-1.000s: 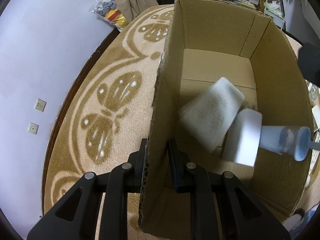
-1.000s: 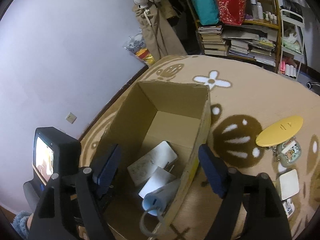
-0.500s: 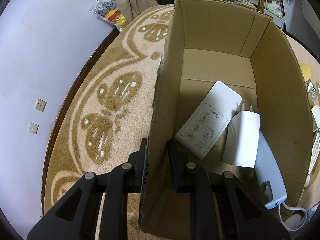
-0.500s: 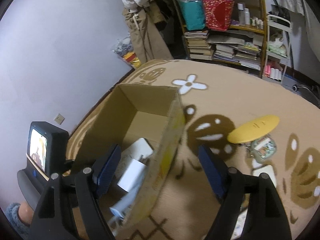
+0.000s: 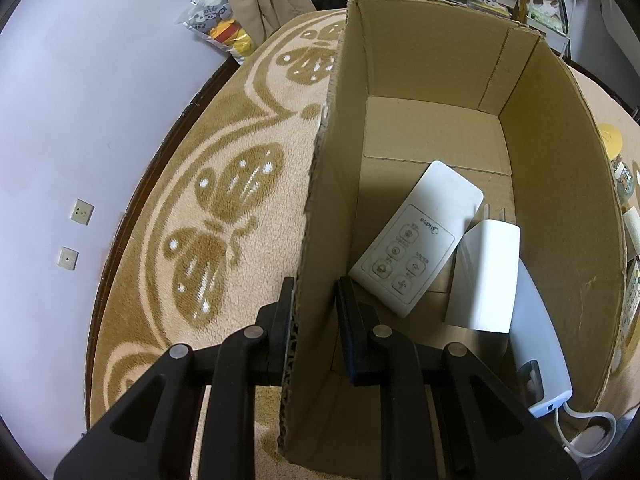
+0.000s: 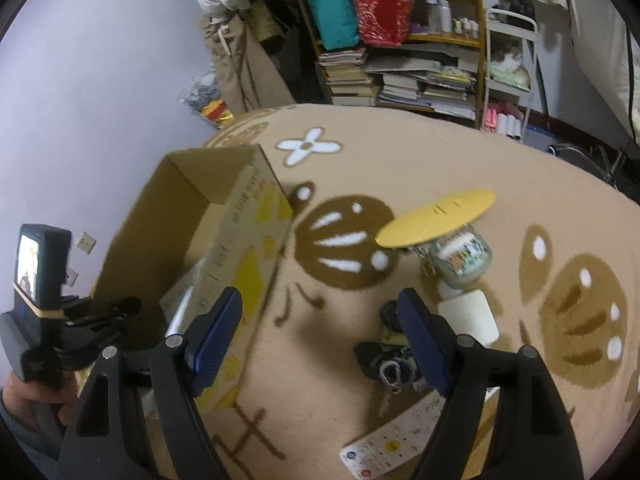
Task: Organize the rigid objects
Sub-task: 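Move the right tool back to the pile above the black car keys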
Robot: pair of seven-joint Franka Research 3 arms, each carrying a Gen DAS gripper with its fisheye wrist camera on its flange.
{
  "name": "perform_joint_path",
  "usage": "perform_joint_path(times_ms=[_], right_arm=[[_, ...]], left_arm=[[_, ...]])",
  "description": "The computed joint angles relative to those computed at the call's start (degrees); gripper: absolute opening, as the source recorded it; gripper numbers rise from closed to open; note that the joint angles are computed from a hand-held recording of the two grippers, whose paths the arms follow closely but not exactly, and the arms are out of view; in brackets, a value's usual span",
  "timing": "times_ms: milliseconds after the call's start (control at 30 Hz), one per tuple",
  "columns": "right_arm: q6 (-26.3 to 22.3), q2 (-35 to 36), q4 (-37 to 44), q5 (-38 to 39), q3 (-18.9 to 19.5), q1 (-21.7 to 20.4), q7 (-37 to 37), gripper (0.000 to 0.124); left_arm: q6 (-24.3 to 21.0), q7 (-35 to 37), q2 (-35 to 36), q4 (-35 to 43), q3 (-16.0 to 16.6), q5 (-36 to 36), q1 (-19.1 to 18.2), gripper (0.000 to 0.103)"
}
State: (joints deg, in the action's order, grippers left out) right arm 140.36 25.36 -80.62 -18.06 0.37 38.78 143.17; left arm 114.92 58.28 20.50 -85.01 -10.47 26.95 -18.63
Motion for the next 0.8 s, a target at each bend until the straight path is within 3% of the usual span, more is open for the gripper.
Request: perform_joint_path(times_ms=[367,800], right_arm=[[0.0,-0.39,-4.81,1.88,0.95,-0.92,-0.96,0.084],[-5.84,1.85,-4.02,3.62,0.62,-0.62,-0.4,0.083]], left_arm=[[-0.16,-0.01,0.11,0.2,-0.03,-0.53,0.07,0.019],[-0.02,0.12,-0.18,-0.13,-0.07,-0.73,0.19,0.019]])
